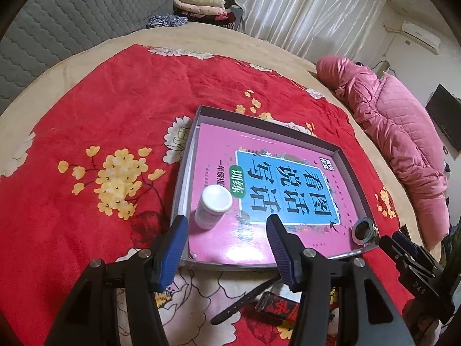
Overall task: Organize rigid objects
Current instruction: 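Withdraw both grippers from the box back toward the item pile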
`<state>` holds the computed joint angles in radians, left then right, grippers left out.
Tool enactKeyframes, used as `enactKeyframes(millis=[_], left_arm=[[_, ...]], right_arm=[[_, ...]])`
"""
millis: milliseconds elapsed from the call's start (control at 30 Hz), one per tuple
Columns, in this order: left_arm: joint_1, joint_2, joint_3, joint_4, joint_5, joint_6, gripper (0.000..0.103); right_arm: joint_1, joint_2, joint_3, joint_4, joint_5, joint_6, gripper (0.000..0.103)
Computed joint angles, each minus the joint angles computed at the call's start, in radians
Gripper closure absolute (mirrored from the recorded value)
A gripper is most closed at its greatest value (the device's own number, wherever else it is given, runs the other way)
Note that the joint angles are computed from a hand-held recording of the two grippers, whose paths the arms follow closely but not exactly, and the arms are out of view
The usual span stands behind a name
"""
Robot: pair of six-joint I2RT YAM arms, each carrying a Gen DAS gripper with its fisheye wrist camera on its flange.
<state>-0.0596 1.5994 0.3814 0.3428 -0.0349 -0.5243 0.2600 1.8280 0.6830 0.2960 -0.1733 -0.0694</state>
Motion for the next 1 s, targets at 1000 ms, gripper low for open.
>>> enactKeyframes(millis=[1000], left_arm=[[-0.122, -0.209, -0.101, -0.095, -0.063, -0.029, 0.046]], right_arm=[[-0.032, -0.190, -0.210, 0.121, -0.062, -0.021, 0.033]])
